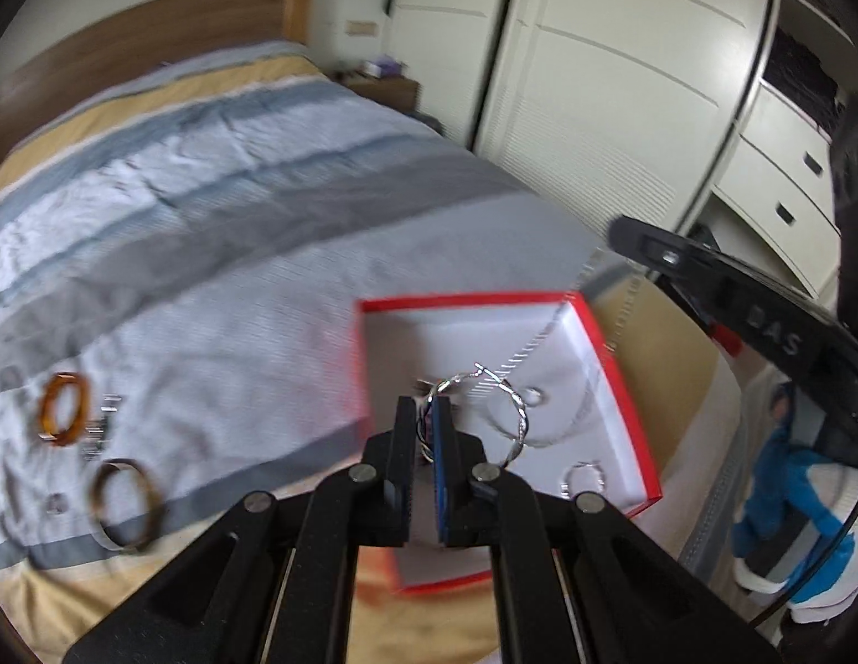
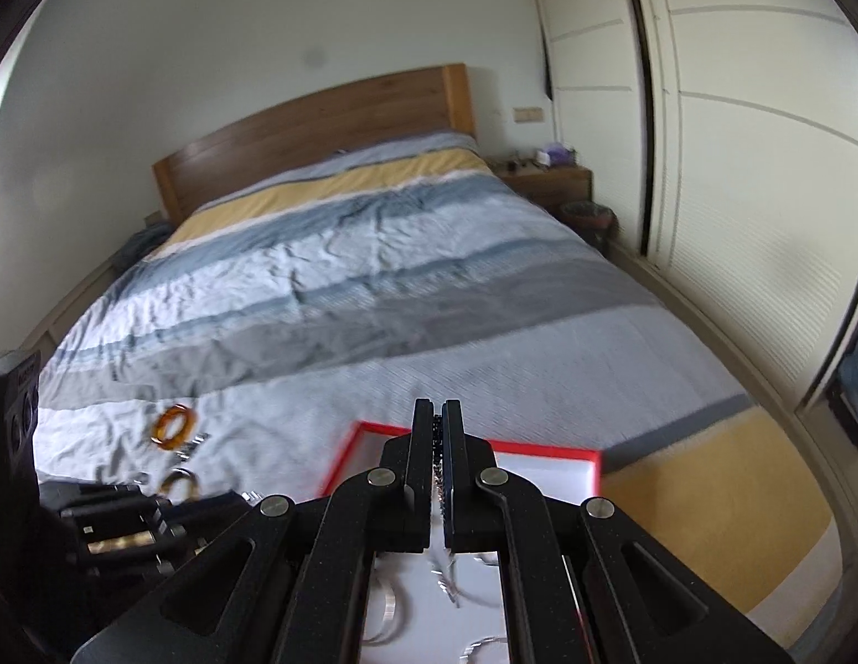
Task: Organize jewelry
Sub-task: 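Carry the necklace into the red box with the right tool while the left tool releases the hoop there, then withdraw both open tools from the box back toward the bed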
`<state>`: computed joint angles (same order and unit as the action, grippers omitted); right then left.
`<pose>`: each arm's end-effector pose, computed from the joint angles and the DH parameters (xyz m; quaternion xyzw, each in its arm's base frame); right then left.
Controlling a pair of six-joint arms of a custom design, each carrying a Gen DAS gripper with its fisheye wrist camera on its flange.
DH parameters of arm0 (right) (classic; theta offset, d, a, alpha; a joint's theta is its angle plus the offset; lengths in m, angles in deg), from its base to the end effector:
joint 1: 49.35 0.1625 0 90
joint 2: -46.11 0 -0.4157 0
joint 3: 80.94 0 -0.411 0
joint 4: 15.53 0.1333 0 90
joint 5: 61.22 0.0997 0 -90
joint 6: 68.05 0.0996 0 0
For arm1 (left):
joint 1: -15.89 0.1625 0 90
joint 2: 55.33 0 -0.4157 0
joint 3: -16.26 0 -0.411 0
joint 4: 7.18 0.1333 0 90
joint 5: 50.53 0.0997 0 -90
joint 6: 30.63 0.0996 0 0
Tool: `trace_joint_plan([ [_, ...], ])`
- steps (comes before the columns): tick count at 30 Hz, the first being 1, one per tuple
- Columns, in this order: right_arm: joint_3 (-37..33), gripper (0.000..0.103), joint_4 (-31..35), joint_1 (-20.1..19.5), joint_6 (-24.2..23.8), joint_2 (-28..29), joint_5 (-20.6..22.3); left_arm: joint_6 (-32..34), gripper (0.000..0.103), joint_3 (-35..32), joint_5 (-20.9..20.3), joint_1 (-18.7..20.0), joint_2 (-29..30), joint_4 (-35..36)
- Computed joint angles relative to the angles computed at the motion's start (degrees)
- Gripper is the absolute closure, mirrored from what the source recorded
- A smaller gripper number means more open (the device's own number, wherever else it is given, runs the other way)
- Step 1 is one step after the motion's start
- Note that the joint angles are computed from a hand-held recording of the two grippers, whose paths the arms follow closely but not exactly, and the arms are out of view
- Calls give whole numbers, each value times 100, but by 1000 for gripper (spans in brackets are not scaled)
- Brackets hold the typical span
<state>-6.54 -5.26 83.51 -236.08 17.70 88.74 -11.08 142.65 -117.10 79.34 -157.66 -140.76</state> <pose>0.4399 -0.4048 -0.0322 0.0810 -0.8376 0.4433 0.3088 -0.0291 -0.4450 0.3482 0.3462 0.9014 -0.1779 0.1896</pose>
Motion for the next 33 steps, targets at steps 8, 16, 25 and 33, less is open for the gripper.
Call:
trace_joint_plan([
  [8,821,100,-421,-492,389,-190,-145,84,98,476,36,180,481,-64],
  [16,1084,98,-149,-588,1057,-126,-320,-2,96,558,32,234,593,232],
  [25,913,81,786,-149,1998,-57,30,-177,94,465,-2,62,-15,755],
  [33,2,79,2015,689,2689,293,314,-498,94,113,212,-191,-1223,1726],
])
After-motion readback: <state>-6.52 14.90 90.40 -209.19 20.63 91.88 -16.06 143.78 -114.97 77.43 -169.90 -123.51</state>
